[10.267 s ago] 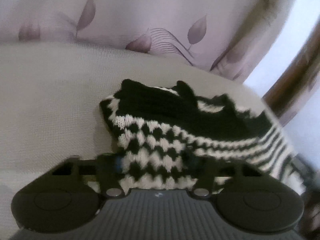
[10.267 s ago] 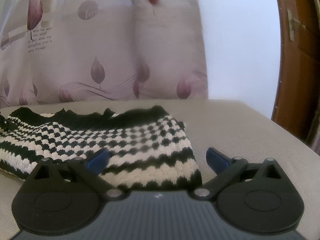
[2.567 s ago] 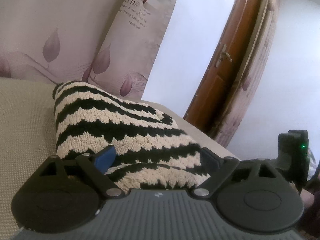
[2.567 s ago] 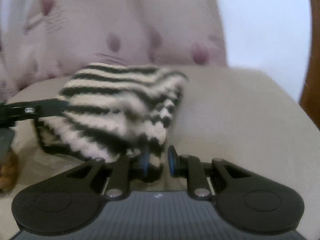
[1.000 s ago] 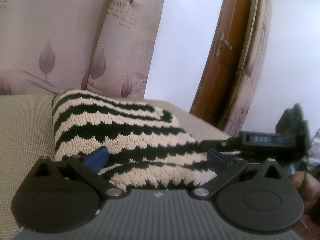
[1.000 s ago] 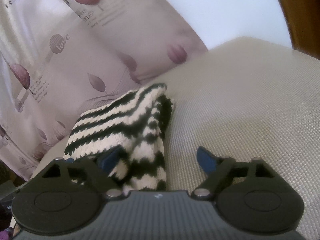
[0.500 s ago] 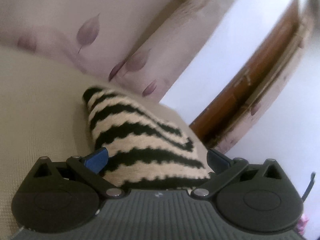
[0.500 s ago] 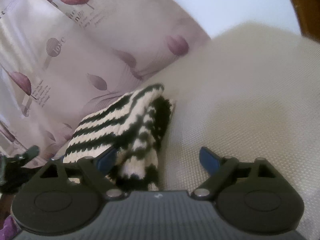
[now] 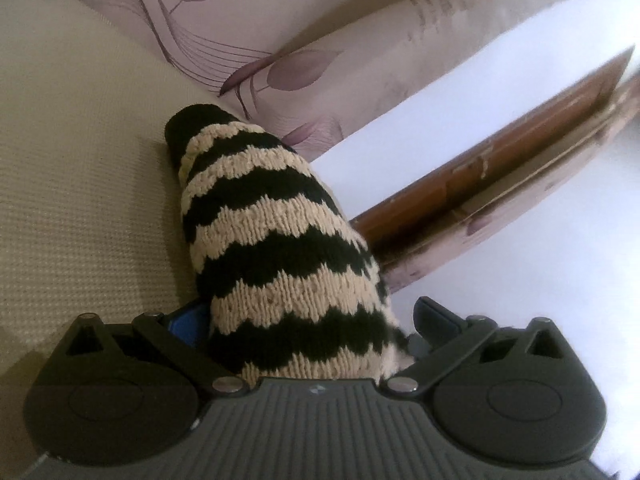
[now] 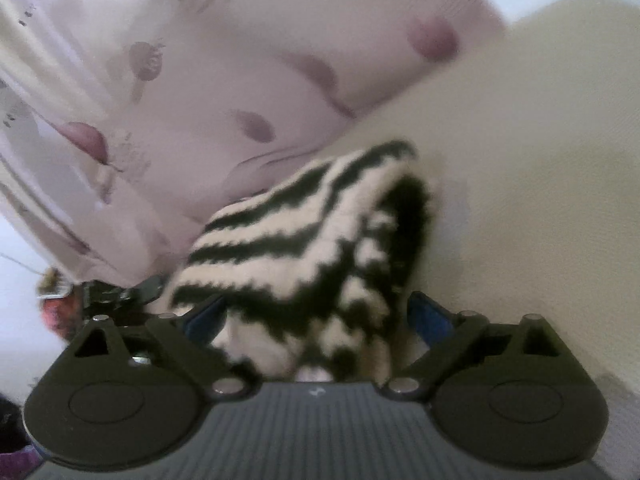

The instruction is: Fold small clothes

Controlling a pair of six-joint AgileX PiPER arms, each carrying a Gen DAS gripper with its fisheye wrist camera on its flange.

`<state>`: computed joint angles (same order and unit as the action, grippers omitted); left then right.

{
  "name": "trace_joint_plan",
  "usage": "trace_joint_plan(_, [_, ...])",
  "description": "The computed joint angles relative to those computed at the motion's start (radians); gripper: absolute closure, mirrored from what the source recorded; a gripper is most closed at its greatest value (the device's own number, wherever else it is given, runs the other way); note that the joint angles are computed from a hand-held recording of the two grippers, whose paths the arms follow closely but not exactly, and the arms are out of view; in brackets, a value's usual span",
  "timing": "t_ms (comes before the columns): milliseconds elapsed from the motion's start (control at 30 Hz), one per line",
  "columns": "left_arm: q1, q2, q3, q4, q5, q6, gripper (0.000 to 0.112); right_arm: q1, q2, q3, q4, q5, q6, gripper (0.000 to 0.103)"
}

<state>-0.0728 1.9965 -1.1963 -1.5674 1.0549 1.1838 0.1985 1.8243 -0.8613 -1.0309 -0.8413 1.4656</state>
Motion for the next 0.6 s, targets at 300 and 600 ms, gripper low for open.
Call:
trace_joint_plan(300, [-0.002,0.000,-0.008,0.036,0.007,0.038,0.009,0.045,0.020,-0.056,-0.004,0.040,-0.005,0.000])
trace_joint_plan(600, [-0.032,-0.018,-0.010,0.097,-0.055,0.064,0.009,0.058,0.029,-0.060,-0.012,0.079,-0.009,0.031])
